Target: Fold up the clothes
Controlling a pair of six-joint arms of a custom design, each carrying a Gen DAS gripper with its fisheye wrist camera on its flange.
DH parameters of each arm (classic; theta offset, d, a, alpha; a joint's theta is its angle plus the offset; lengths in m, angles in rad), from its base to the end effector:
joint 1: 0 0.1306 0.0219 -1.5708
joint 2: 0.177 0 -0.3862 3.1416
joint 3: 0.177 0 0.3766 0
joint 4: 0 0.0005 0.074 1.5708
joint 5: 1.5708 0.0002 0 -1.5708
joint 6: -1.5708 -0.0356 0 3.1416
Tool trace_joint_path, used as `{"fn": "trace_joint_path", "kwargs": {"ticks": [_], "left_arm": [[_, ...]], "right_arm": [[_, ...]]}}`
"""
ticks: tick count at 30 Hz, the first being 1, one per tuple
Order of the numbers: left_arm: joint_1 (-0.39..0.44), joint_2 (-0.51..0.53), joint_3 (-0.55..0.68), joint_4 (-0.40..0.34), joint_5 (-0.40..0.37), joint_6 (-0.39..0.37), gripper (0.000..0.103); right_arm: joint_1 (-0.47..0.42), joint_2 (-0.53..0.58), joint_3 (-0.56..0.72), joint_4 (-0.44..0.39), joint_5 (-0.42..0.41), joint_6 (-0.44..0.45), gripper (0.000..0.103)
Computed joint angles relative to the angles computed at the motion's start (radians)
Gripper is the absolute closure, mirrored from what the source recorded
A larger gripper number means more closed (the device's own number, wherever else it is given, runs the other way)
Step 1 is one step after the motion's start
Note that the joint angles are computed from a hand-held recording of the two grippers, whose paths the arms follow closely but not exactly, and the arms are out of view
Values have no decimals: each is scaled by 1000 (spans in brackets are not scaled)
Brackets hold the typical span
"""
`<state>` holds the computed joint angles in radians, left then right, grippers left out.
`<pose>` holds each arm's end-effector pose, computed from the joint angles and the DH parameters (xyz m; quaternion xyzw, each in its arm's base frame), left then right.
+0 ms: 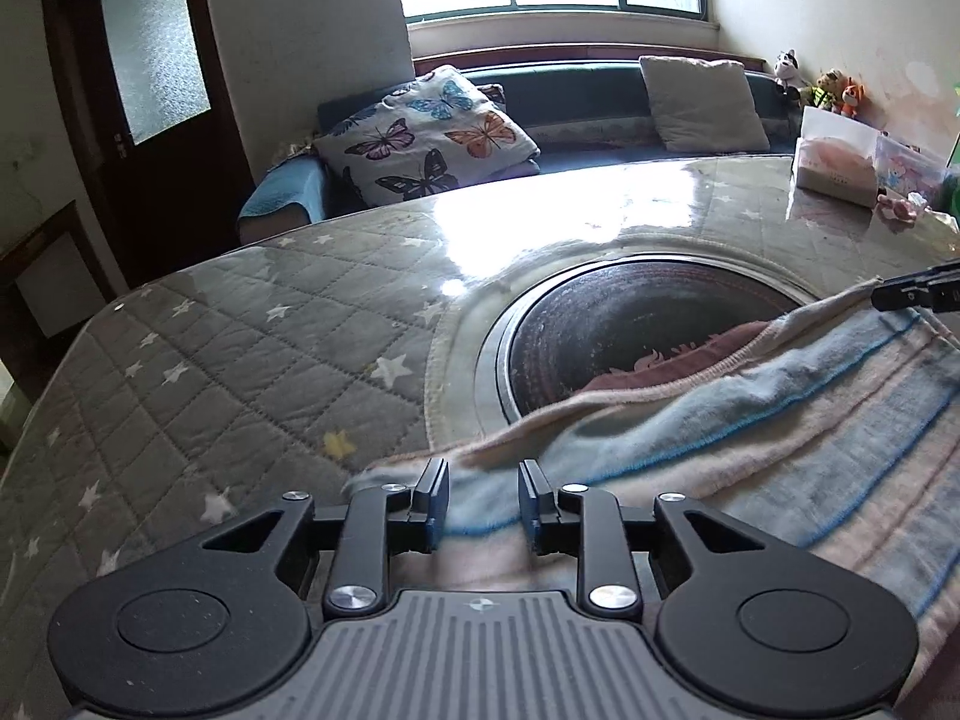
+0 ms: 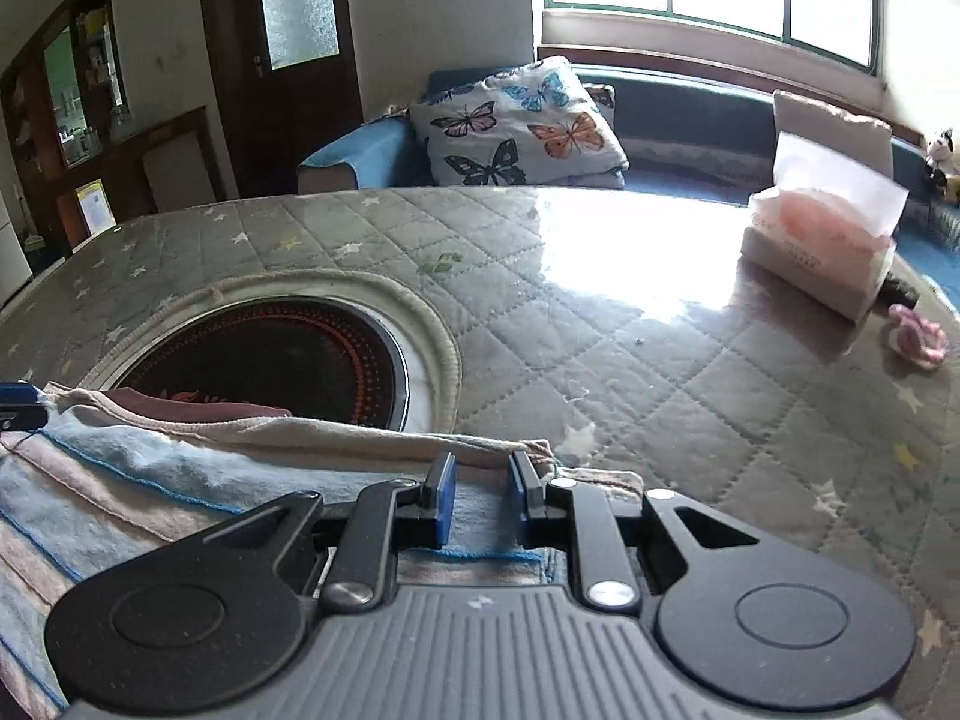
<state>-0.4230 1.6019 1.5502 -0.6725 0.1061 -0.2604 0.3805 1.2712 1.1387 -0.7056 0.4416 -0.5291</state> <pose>0.5085 -0.2336 0.4164 0.3256 0.8505 -0.0815 0.4049 0.3947 0.1410 0.3851 0.1459 0.9026 -0.0302 0.4038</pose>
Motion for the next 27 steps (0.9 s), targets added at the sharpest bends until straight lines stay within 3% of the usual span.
{"fn": "trace_joint_path", "kwargs": {"ticks": [13, 17, 23, 27], "left_arm": [[19, -145, -202, 67, -55, 23, 66], [43, -177, -234, 80, -55, 45, 60], [67, -247, -296, 76, -38, 97, 62], [68, -288, -334, 78, -30, 105, 63]], "right_arm": [[138, -61, -42, -76, 27, 14, 64], [182, -91, -59, -112, 63, -9, 63], [252, -150, -91, -176, 119, -62, 63], [284, -182, -119, -210, 149, -118, 55]]}}
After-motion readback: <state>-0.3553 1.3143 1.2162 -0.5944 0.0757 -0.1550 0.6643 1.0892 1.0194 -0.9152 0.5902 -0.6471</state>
